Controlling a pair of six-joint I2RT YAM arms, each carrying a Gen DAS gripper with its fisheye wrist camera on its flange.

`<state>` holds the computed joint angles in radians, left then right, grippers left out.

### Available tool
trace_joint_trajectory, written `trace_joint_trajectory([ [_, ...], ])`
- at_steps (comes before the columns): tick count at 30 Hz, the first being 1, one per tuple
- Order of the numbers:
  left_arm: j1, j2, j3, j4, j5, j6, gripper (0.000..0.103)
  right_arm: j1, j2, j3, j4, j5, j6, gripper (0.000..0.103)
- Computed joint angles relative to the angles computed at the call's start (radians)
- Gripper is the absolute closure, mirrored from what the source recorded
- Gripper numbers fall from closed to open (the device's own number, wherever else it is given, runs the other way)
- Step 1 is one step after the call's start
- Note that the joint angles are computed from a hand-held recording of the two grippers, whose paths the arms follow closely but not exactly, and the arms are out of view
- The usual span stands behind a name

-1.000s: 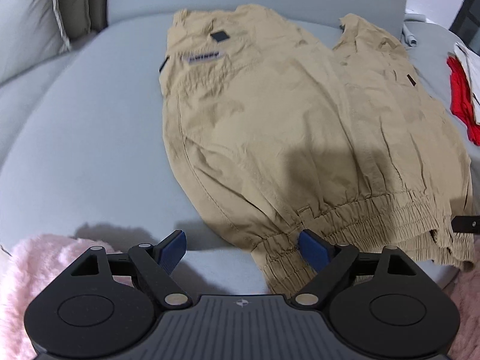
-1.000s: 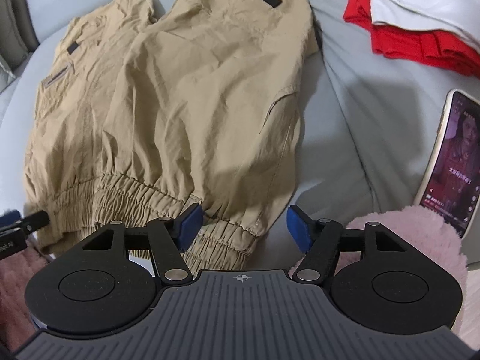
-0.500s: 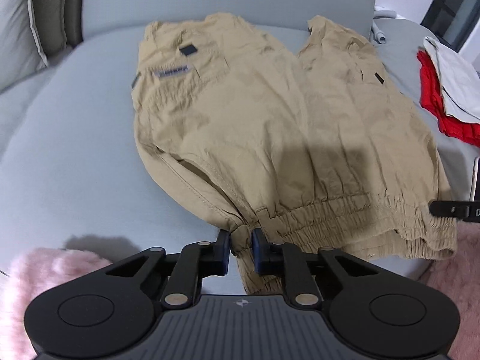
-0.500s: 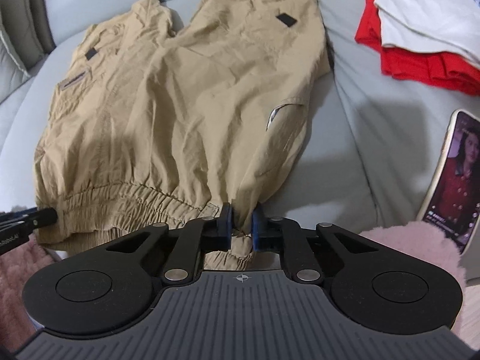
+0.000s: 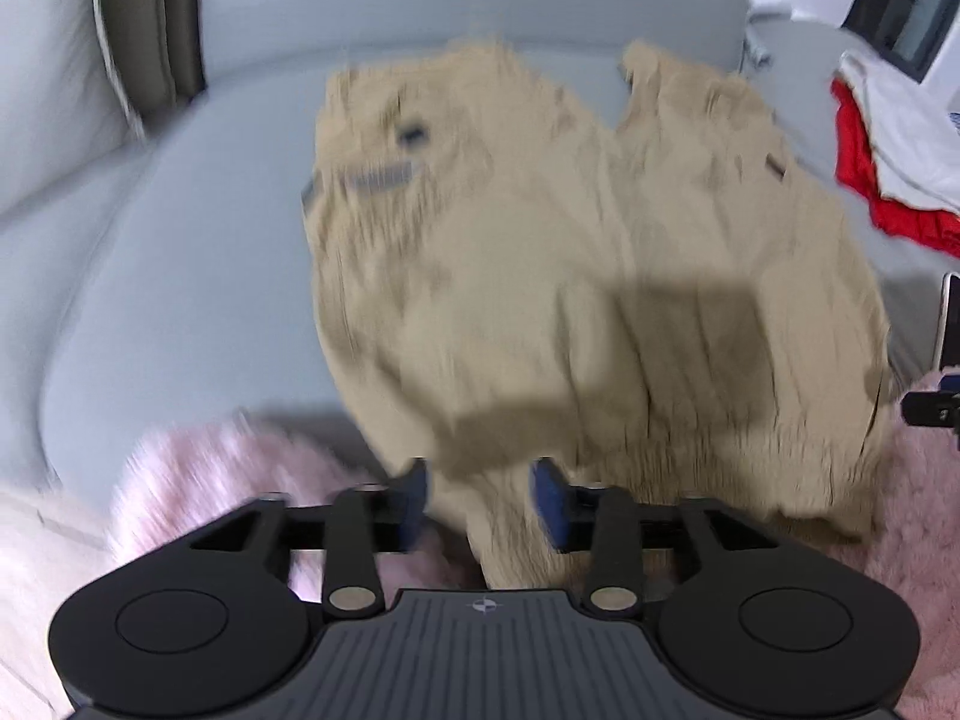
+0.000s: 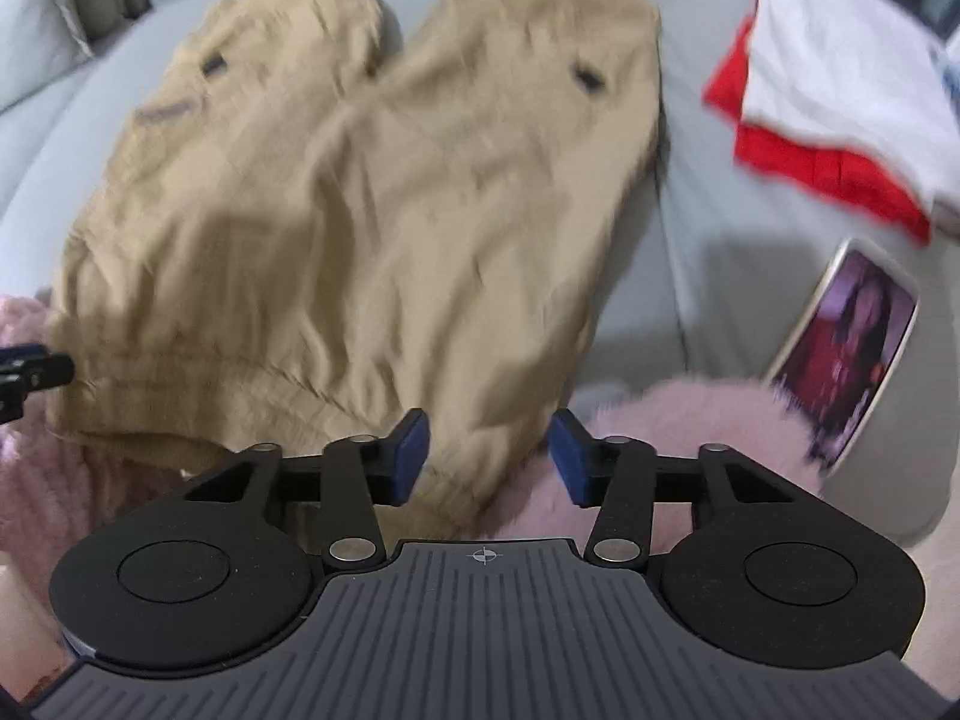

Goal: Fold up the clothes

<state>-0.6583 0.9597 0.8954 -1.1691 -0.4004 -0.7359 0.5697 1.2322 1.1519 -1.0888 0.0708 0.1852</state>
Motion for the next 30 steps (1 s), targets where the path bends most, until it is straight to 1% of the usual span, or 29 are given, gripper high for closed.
trace_joint_trajectory([
  [1, 0.006, -0.001, 0.008, 0.007, -0.007, 0.017, 0.057, 0.000, -0.006, 0.013, 0.011, 0.011, -0.003, 0.046],
  [2, 0.034, 0.009, 0.019, 0.039, 0.002, 0.059, 0.057, 0.004, -0.006, 0.017, 0.011, 0.014, 0.001, 0.046],
  [4, 0.090, 0.044, 0.041, 0.118, 0.030, 0.143, 0.057, -0.017, -0.014, 0.023, 0.070, 0.012, -0.010, 0.046],
  [5, 0.117, 0.076, 0.050, 0.184, 0.042, 0.196, 0.057, -0.041, -0.013, 0.019, 0.118, -0.006, -0.023, 0.046],
  [6, 0.120, 0.085, 0.057, 0.205, 0.043, 0.216, 0.057, -0.073, -0.012, 0.002, 0.198, -0.024, -0.041, 0.046],
  [8, 0.143, 0.170, 0.088, 0.307, 0.052, 0.297, 0.058, -0.106, 0.024, -0.006, 0.284, -0.027, -0.084, 0.046],
  [9, 0.147, 0.187, 0.092, 0.328, 0.056, 0.313, 0.058, -0.117, 0.044, -0.001, 0.301, -0.029, -0.104, 0.046],
  [13, 0.203, 0.401, 0.207, 0.468, 0.120, 0.419, 0.058, -0.159, 0.178, 0.047, 0.371, -0.035, -0.174, 0.046],
  [14, 0.220, 0.470, 0.249, 0.503, 0.140, 0.449, 0.058, -0.185, 0.228, 0.070, 0.397, -0.046, -0.193, 0.046],
  [15, 0.225, 0.501, 0.265, 0.521, 0.145, 0.460, 0.058, -0.215, 0.284, 0.101, 0.419, -0.063, -0.206, 0.047],
  [16, 0.236, 0.564, 0.310, 0.544, 0.151, 0.480, 0.058, -0.233, 0.306, 0.113, 0.430, -0.075, -0.213, 0.047],
  [19, 0.282, 0.763, 0.463, 0.611, 0.188, 0.530, 0.058, -0.320, 0.498, 0.238, 0.528, -0.109, -0.231, 0.047],
  [20, 0.312, 0.871, 0.544, 0.672, 0.229, 0.546, 0.058, -0.339, 0.550, 0.271, 0.557, -0.115, -0.236, 0.048],
  [21, 0.321, 0.929, 0.608, 0.649, 0.238, 0.536, 0.059, -0.356, 0.603, 0.310, 0.583, -0.121, -0.240, 0.050],
  [22, 0.330, 0.968, 0.646, 0.652, 0.251, 0.532, 0.059, -0.373, 0.665, 0.366, 0.590, -0.134, -0.237, 0.052],
  [24, 0.362, 1.139, 0.839, 0.634, 0.283, 0.507, 0.060, -0.397, 0.771, 0.474, 0.589, -0.157, -0.225, 0.053],
  [26, 0.380, 1.261, 0.996, 0.610, 0.299, 0.487, 0.061, -0.421, 0.913, 0.640, 0.575, -0.180, -0.205, 0.053],
  [28, 0.390, 1.373, 1.160, 0.562, 0.308, 0.474, 0.061, -0.430, 1.016, 0.779, 0.549, -0.189, -0.187, 0.054],
  [29, 0.401, 1.467, 1.278, 0.564, 0.320, 0.472, 0.060, -0.434, 1.071, 0.858, 0.530, -0.194, -0.178, 0.054],
  [30, 0.401, 1.510, 1.364, 0.500, 0.318, 0.466, 0.060, -0.439, 1.161, 0.983, 0.514, -0.193, -0.163, 0.054],
])
